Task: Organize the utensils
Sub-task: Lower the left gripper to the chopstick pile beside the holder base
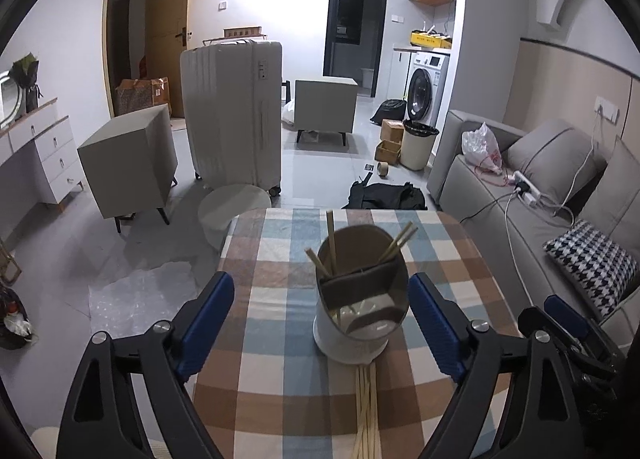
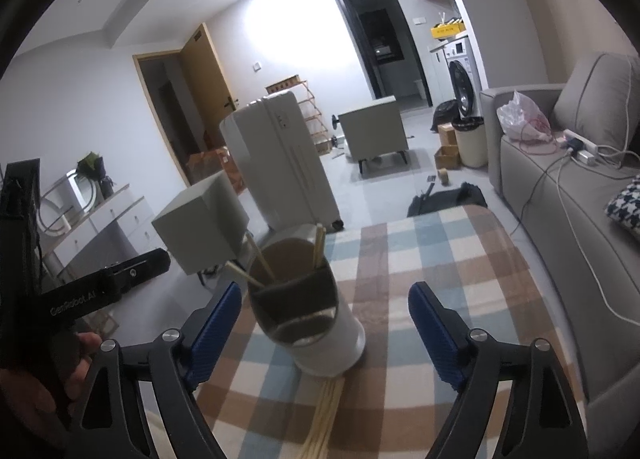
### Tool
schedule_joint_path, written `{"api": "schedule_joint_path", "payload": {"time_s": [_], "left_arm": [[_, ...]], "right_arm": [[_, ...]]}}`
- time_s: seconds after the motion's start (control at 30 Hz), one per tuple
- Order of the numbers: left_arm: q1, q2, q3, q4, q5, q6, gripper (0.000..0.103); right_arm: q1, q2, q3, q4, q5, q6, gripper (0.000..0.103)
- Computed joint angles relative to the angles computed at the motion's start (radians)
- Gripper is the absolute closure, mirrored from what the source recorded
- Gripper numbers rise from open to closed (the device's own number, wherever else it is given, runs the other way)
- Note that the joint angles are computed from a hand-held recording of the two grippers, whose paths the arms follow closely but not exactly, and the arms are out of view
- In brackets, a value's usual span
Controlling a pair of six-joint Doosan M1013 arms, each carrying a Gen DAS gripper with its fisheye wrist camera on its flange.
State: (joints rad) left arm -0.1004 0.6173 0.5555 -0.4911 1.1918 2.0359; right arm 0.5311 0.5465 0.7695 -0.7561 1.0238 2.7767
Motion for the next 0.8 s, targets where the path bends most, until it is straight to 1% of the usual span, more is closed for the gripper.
{"api": "schedule_joint_path", "payload": {"time_s": [0.1, 0.23, 0.37, 0.53, 0.63, 0.77, 0.8], "left_arm": [[0.0, -0.015, 0.037, 0.01, -0.009, 0.012, 0.015], [-0.002, -0.029, 0.078, 0.027, -0.006, 0.04, 0.014], [-0.005, -0.024, 0.09, 0.054, 0.014, 0.051, 0.014], [-0.007, 0.003, 0.071, 0.087, 0.094, 0.049, 0.014], [-0.009, 0.02, 0.054, 0.101, 0.148, 0.046, 0.014], [-0.015, 0.075, -0.023, 0.112, 0.29, 0.025, 0.014], [-0.017, 0.078, -0.023, 0.119, 0.303, 0.029, 0.014]], "right_arm": [[0.005, -0.003, 0.012, 0.017, 0.008, -0.008, 0.008], [0.007, 0.002, 0.013, 0.059, 0.027, -0.058, 0.008], [0.004, -0.003, 0.032, 0.087, 0.033, -0.058, 0.003], [-0.001, 0.008, 0.016, 0.126, 0.099, -0.069, 0.001], [-0.009, 0.007, 0.025, 0.15, 0.099, -0.058, 0.0], [-0.021, 0.023, 0.004, 0.181, 0.134, -0.063, 0.0], [-0.024, 0.027, -0.003, 0.185, 0.142, -0.064, 0.0]]}}
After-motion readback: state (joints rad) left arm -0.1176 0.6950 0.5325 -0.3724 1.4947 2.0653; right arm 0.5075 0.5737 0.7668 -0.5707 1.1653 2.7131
